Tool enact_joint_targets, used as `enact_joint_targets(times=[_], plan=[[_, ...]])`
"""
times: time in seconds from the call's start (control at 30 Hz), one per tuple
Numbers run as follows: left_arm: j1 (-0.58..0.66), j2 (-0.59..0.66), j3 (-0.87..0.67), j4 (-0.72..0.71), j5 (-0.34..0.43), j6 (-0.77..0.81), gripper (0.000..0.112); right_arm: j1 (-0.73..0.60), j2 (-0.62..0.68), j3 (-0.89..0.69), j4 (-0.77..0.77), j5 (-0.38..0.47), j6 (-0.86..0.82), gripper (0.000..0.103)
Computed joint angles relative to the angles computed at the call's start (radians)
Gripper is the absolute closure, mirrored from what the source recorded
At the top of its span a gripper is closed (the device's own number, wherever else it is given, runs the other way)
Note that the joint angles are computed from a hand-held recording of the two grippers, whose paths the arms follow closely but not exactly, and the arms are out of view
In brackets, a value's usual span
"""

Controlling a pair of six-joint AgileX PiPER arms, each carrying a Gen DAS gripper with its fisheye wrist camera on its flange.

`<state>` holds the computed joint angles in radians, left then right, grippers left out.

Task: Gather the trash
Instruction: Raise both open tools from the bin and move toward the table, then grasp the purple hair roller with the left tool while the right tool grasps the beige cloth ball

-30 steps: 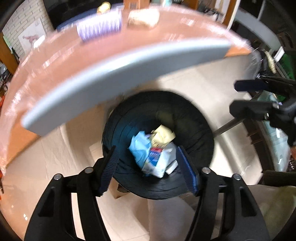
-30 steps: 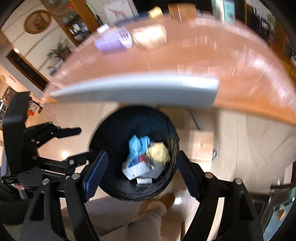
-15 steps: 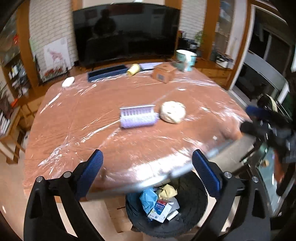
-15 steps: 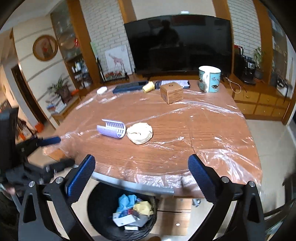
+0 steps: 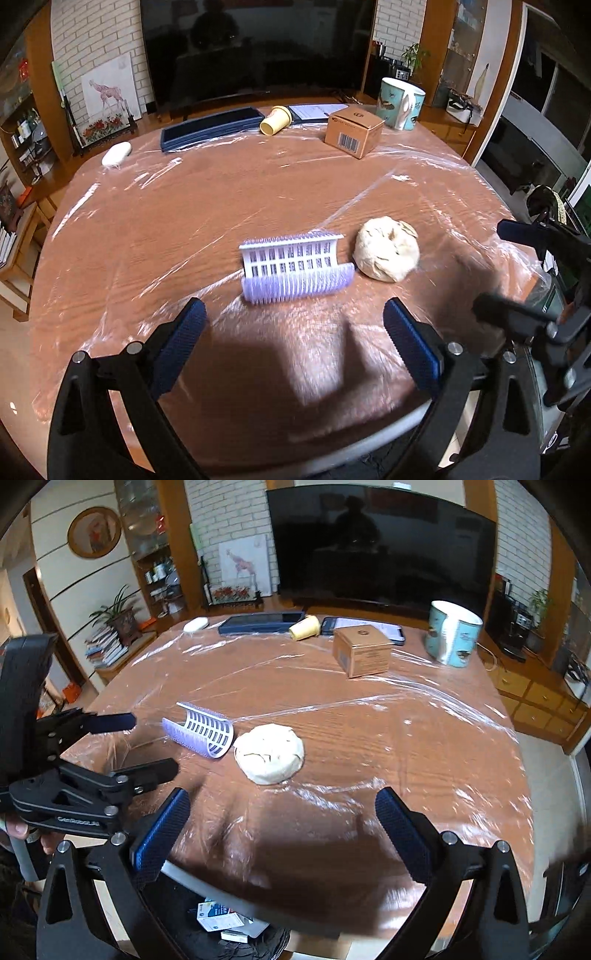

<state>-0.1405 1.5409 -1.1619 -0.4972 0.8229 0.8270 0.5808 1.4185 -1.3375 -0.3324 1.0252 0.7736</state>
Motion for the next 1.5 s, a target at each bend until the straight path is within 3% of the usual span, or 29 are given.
enact_joint_targets(times=[0.23,0.67,0.87,1.0,1.5], plan=[[-0.044,0.092,-0.085,0.033,-0.004,-0.043,0.016,-0.075,0.145,-0.090,0.128,0.006,-0.186,0.023],[-0.047,0.193,-0.186,0.048,0.043,-0.038,0.025,-0.127,0.243,-0.152,0.208,-0.009,-0.273,0.027],[-0.047,0.221,-0.216,0.059,0.057,-0.036,0.034,-0.130,0.257,-0.170,0.186,-0.006,-0.263,0.038],[-0.041,0.226,-0.220,0.046,0.059,-0.026,0.034,-0.129,0.259,-0.171,0.176,-0.015,-0.253,0.052],[0.005,0.191,-0.206,-0.010,0.088,0.013,0.035,-0.150,0.172,-0.107,0.225,-0.078,-0.205,0.052]])
